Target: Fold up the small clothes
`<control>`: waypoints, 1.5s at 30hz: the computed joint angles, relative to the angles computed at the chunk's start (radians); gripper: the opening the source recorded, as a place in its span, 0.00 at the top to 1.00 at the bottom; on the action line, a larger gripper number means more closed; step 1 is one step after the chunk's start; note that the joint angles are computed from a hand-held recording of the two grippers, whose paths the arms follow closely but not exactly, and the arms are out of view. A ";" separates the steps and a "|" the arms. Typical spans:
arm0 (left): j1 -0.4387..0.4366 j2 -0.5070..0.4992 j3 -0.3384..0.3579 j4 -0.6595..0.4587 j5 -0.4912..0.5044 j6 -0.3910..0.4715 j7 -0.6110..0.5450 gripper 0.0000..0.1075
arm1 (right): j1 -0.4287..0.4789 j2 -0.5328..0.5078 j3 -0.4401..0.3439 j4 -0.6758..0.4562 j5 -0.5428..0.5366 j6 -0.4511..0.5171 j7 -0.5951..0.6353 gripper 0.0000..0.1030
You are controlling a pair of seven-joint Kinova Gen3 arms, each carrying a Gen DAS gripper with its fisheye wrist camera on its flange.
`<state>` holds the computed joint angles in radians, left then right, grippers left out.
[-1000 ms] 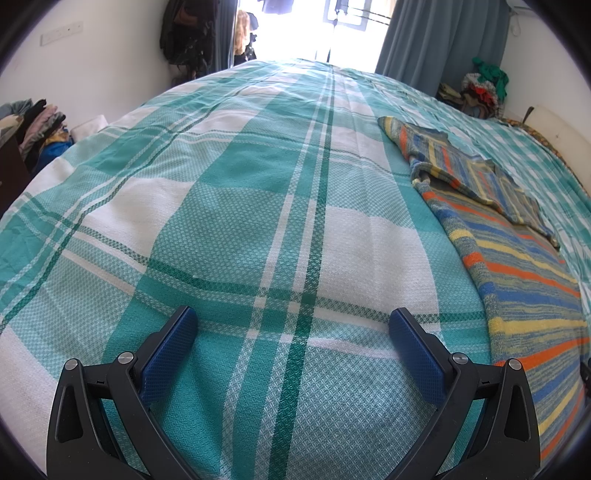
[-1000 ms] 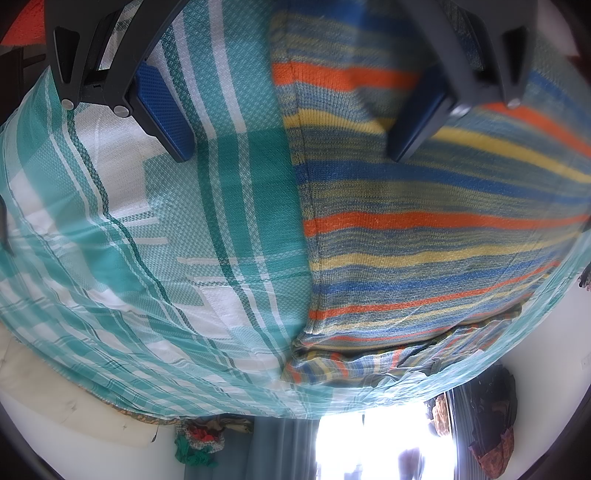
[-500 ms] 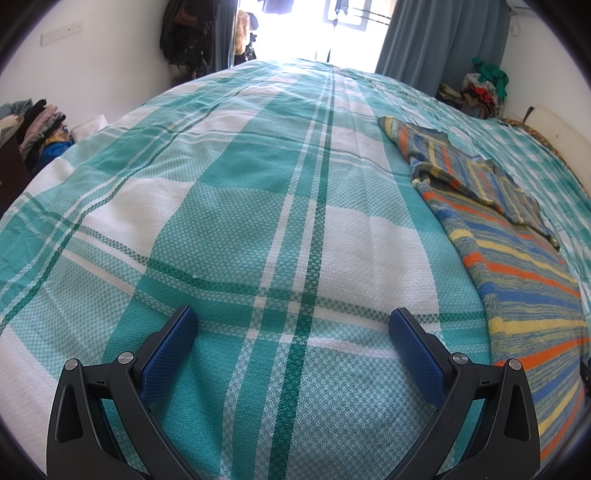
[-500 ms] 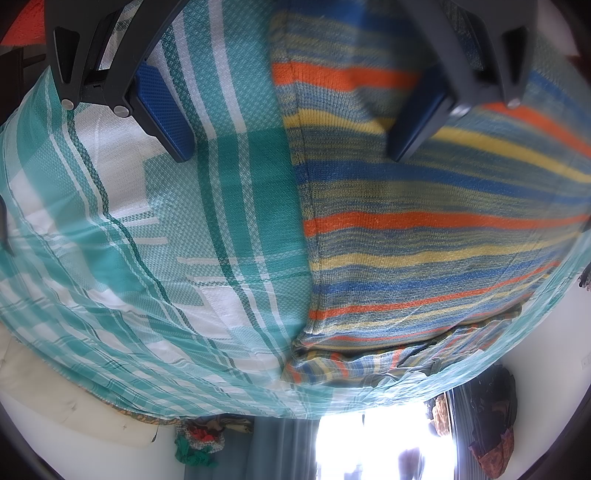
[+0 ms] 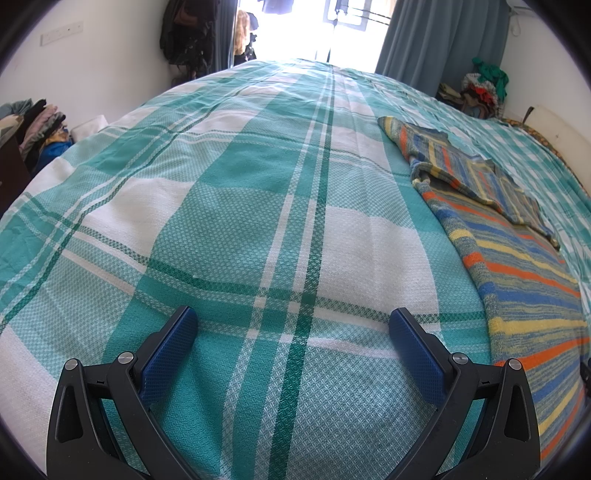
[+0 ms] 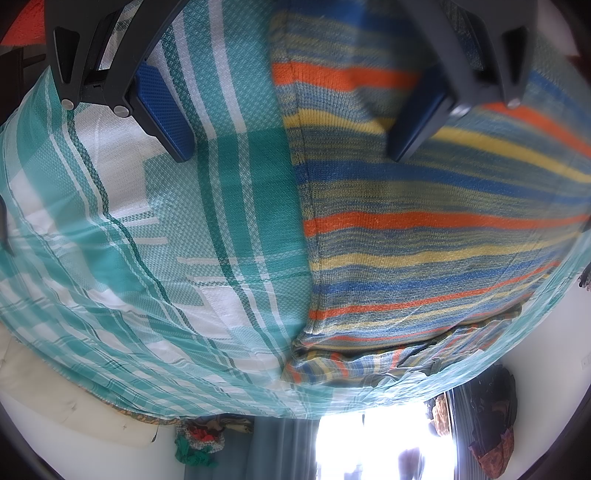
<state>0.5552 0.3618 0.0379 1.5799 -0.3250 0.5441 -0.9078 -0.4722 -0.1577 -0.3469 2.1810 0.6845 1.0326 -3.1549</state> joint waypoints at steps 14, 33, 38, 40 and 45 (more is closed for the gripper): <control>0.146 -0.002 -0.290 -0.127 0.428 0.221 -0.375 0.06 | 0.046 -0.069 0.077 -0.031 -0.118 -0.044 0.185 0.00; 0.163 -0.092 -0.171 -0.099 0.666 0.467 -0.712 0.96 | -0.245 -0.258 0.578 -0.071 -0.656 0.013 0.770 0.53; 0.025 -0.093 -0.135 -0.137 0.858 0.564 -0.712 0.98 | -0.074 -0.256 0.531 -0.087 -0.805 0.001 0.935 0.94; -0.055 -0.063 -0.107 -0.209 0.940 0.610 -0.699 0.98 | 0.018 -0.273 0.524 -0.111 -0.856 -0.002 0.996 0.93; -0.154 0.106 -0.006 -0.439 0.981 0.495 -0.628 0.98 | 0.139 -0.190 0.639 -0.164 -0.985 -0.140 1.181 0.94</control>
